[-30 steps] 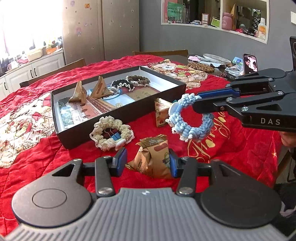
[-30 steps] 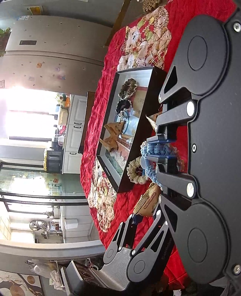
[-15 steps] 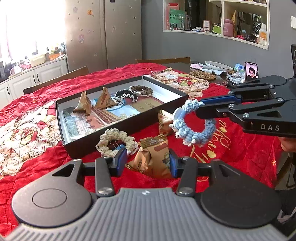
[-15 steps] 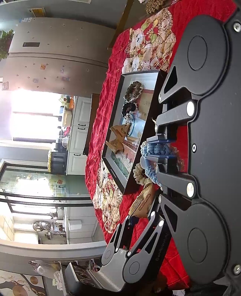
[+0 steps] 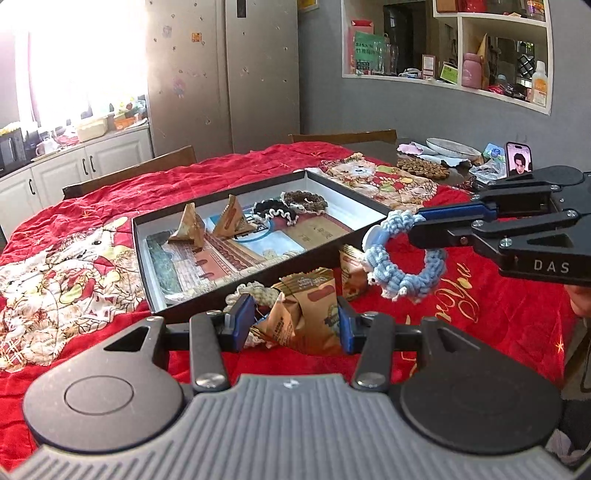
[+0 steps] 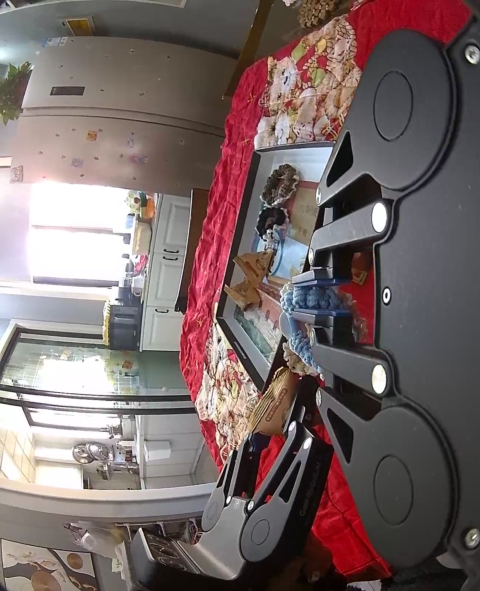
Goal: Organize objects
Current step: 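Lift both held items and carry them over the black box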
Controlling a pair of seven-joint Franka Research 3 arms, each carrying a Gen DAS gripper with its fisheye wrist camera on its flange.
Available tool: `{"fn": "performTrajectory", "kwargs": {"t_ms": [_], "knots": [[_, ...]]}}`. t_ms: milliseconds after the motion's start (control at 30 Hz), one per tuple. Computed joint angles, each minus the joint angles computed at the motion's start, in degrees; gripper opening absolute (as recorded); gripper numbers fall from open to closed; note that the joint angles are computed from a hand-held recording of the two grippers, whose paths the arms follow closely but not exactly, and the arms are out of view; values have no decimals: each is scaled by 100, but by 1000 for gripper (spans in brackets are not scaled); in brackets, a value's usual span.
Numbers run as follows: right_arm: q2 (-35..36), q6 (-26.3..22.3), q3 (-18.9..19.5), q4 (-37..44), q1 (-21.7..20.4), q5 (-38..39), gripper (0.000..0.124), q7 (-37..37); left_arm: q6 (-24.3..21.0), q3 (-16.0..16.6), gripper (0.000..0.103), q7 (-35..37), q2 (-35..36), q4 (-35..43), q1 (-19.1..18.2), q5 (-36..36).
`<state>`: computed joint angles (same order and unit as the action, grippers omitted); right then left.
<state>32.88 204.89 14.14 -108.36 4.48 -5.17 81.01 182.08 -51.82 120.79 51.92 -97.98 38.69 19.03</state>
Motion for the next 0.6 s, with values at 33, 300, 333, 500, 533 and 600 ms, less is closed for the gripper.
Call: {"fn": "performTrajectory", "kwargs": {"t_ms": [33,300,333,500,533,600], "knots": [[7,-3,-31,25,33,28,11,-16,14,9,50,-6,0,15,-10,-2],[102,-74,-159,254,167,228,11,-142,74,22,50,-61,52,173,-78,39],[121,-84,-175,293,186,263,11,-165,86,31,50,-75,54,194,-93,48],[227,-145,-201,487,228,402,11,-251,89,17,50,-117,109,313,-123,96],[248,-158,-207,524,240,430,11,-271,102,22,50,-126,115,334,-133,98],[290,-193,-222,605,266,490,11,-313,114,25,50,-143,138,382,-150,109]]}}
